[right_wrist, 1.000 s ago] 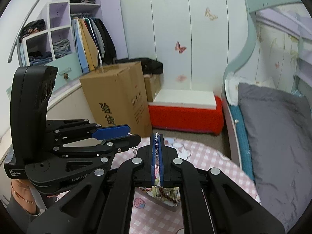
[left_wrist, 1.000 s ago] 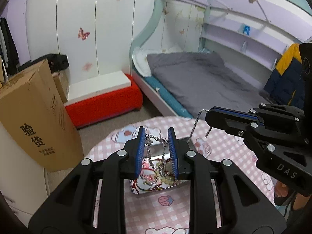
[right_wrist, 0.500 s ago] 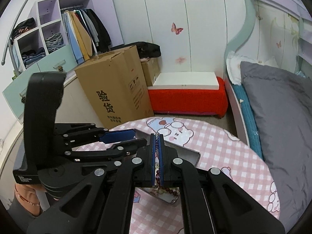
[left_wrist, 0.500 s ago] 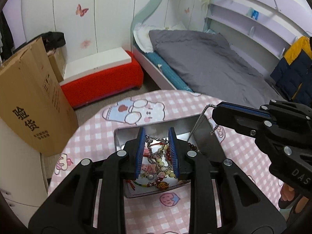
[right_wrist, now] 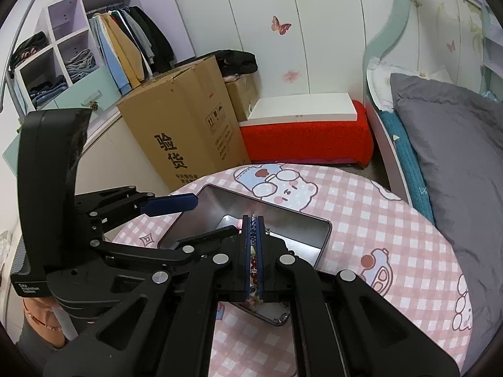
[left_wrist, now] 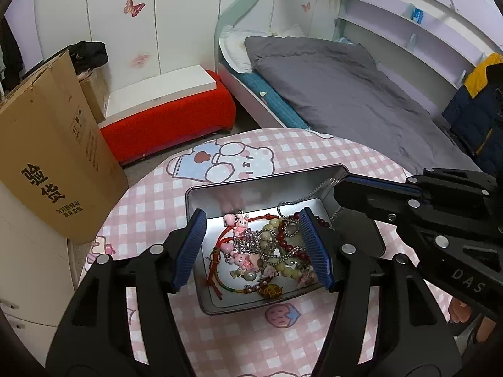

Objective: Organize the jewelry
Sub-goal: 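Lift the silver chains over the grey box and lower them inside, then open both tools and pull them back from the grey box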

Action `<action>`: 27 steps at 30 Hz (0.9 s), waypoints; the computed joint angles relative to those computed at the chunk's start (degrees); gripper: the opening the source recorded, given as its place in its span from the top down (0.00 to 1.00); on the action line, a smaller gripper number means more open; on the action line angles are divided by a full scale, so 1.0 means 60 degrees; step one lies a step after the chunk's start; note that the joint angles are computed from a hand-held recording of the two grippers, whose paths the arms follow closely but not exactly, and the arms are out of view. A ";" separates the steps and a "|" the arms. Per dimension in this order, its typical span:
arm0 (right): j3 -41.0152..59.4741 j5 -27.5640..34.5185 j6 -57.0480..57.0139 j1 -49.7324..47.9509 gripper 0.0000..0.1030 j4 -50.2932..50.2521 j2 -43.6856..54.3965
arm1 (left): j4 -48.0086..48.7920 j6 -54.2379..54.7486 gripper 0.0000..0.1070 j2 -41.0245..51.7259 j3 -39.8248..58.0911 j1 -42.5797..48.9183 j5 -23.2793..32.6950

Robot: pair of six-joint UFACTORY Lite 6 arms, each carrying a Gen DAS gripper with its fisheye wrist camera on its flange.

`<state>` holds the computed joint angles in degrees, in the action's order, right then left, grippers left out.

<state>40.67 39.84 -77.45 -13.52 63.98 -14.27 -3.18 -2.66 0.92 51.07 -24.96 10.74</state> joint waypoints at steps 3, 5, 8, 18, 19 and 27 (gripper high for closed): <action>0.0015 0.0044 0.0014 -0.0029 0.95 0.0038 0.0048 | 0.0866 -0.0893 0.43 -0.0093 -0.0077 -0.0068 0.0043; -0.0019 0.0074 0.0041 -0.0022 0.95 0.0035 -0.0018 | 0.1455 -0.1505 0.42 -0.0252 -0.0200 -0.0112 0.0092; -0.0029 0.0252 0.0288 -0.0107 0.93 -0.0091 -0.0219 | 0.2184 -0.2305 0.40 -0.0551 -0.0445 -0.0164 0.0126; -0.0770 0.0606 0.1466 -0.0454 0.64 -0.1090 -0.2262 | 0.4336 -0.4869 0.31 -0.2544 -0.1439 -0.0660 0.0885; -0.0883 0.0683 0.1622 -0.0549 0.59 -0.1222 -0.2584 | 0.4619 -0.5231 0.28 -0.2779 -0.1536 -0.0774 0.1008; -0.1591 0.2121 0.2630 -0.1899 0.40 -0.2047 -0.5634 | 0.7589 -0.8960 0.17 -0.5768 -0.2686 -0.2606 0.3342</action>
<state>31.12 52.57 -61.67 -24.91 51.70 -48.07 42.36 -56.41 -33.69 34.96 -40.59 30.80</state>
